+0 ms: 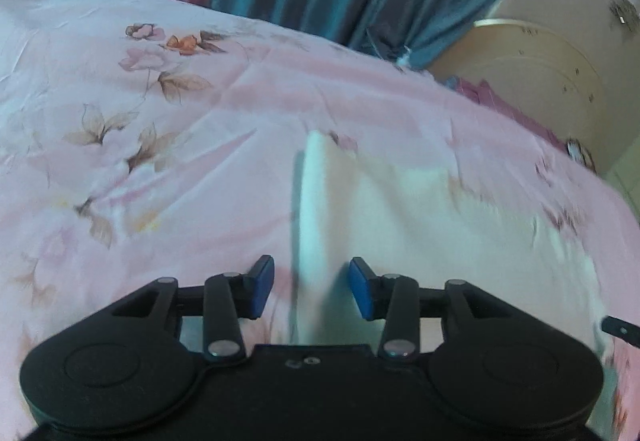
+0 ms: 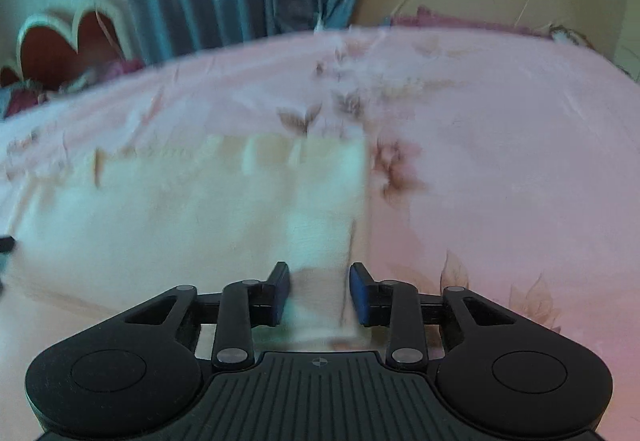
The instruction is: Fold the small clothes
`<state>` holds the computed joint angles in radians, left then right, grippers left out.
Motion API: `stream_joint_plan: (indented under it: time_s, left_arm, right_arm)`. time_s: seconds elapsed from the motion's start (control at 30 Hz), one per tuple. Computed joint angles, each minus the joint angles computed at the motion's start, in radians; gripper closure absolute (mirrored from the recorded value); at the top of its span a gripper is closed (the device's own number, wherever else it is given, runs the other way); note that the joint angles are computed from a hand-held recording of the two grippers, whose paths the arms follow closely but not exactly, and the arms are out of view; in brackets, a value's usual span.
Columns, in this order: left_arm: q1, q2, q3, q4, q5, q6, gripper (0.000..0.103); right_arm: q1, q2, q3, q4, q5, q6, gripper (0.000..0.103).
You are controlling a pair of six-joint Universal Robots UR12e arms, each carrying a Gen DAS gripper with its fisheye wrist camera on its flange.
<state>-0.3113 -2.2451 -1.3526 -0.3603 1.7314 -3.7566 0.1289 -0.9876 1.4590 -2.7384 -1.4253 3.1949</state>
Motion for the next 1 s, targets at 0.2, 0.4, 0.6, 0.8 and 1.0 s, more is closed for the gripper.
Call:
stream_joint_plan:
  time_s: [0.2,0.4,0.6,0.8,1.0]
  left_arm:
    - [0.008,-0.049,0.075,-0.026,0.026,-0.017,0.063]
    - [-0.001,-0.067,0.091,-0.020,0.093,0.031,0.066]
    - [-0.012,-0.056,0.105,-0.047,0.101,0.053,0.066]
    - [-0.040,-0.042,0.104,-0.036,0.079,0.101,0.065]
    - [-0.058,-0.043,0.099,-0.067,0.048,0.115,0.064]
  right_arm:
    - [0.020,0.043,-0.055,-0.007,0.021,-0.038,0.069]
    - [0.027,0.081,-0.082,0.013,-0.073,-0.100,0.069]
    - [0.024,0.054,-0.063,-0.013,-0.015,-0.088,0.069]
    - [0.035,0.041,-0.048,-0.007,0.019,-0.088,0.068]
    - [0.042,0.033,-0.019,-0.006,-0.024,-0.139,0.047]
